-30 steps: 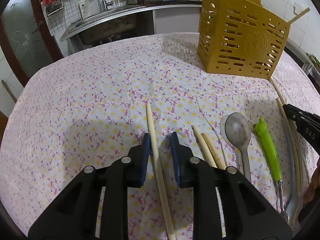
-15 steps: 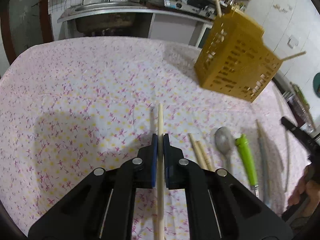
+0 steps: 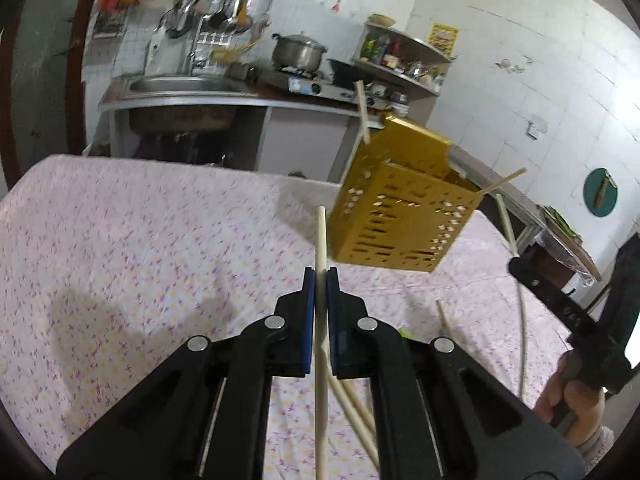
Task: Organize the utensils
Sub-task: 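Lift both held chopsticks and carry them above the yellow holder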
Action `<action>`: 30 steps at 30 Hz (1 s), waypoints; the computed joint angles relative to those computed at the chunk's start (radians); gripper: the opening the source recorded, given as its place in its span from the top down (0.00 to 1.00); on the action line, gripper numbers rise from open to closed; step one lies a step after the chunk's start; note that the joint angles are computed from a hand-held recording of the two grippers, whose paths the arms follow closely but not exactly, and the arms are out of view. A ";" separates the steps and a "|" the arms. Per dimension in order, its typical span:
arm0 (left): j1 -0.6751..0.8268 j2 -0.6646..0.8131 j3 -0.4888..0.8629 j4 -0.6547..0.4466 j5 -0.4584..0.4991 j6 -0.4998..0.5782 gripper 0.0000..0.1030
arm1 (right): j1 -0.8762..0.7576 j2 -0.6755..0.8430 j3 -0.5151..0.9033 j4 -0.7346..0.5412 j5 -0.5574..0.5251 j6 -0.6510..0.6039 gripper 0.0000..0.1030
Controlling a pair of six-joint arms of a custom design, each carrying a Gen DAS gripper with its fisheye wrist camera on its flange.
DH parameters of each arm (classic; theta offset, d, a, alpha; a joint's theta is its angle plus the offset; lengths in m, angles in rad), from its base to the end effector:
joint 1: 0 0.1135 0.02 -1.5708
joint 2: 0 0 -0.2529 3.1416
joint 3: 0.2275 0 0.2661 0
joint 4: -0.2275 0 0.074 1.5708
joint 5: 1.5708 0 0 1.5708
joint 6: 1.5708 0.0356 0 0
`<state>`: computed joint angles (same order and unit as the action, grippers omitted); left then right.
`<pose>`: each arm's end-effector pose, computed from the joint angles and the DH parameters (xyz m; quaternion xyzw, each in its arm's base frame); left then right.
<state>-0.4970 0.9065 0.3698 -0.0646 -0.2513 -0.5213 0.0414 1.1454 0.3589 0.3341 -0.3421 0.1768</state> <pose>0.1862 -0.0909 0.1703 -0.0691 0.8770 -0.1285 0.4577 0.2372 0.0218 0.1557 -0.0336 0.8395 0.2004 0.5039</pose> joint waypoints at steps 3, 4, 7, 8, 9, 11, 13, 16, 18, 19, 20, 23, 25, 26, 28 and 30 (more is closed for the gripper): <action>-0.029 -0.012 0.036 -0.031 -0.012 0.007 0.96 | -0.009 -0.045 -0.009 -0.009 -0.029 0.010 0.94; -0.043 -0.021 0.050 -0.041 -0.020 0.020 0.96 | -0.011 -0.074 -0.016 -0.010 -0.043 0.003 0.94; -0.078 -0.060 0.076 -0.064 -0.044 0.057 0.96 | -0.005 -0.189 -0.050 -0.015 -0.026 -0.010 0.94; -0.095 -0.076 0.078 -0.054 -0.057 0.069 0.96 | -0.010 -0.223 -0.064 -0.006 -0.034 0.001 0.94; -0.117 -0.093 0.078 -0.036 -0.073 0.085 0.96 | -0.016 -0.252 -0.077 0.005 -0.046 0.012 0.94; -0.174 -0.107 0.080 0.001 -0.124 0.121 0.96 | -0.034 -0.330 -0.107 0.022 -0.096 0.028 0.94; -0.246 -0.113 0.090 0.026 -0.193 0.153 0.96 | -0.019 -0.375 -0.105 -0.017 -0.075 0.009 0.94; -0.274 -0.154 0.070 0.073 -0.185 0.162 0.96 | -0.027 -0.461 -0.128 -0.042 -0.078 0.012 0.94; -0.292 -0.226 0.028 0.132 -0.158 0.186 0.96 | -0.061 -0.531 -0.164 -0.026 -0.115 0.029 0.94; -0.313 -0.247 0.020 0.143 -0.177 0.206 0.95 | -0.071 -0.584 -0.178 -0.046 -0.125 0.033 0.94; -0.326 -0.250 0.027 0.137 -0.190 0.220 0.95 | -0.075 -0.609 -0.179 -0.061 -0.128 0.032 0.94; -0.326 -0.241 0.044 0.125 -0.186 0.217 0.95 | -0.088 -0.677 -0.182 -0.107 -0.141 0.028 0.94; -0.321 -0.236 0.057 0.101 -0.182 0.203 0.95 | -0.090 -0.702 -0.181 -0.129 -0.145 0.025 0.94; -0.325 -0.236 0.058 0.094 -0.191 0.204 0.95 | -0.089 -0.713 -0.183 -0.137 -0.144 0.022 0.94; -0.328 -0.233 0.066 0.072 -0.198 0.206 0.95 | -0.089 -0.724 -0.188 -0.149 -0.145 0.012 0.94; -0.335 -0.233 0.074 0.057 -0.211 0.211 0.95 | -0.084 -0.726 -0.188 -0.159 -0.142 0.005 0.94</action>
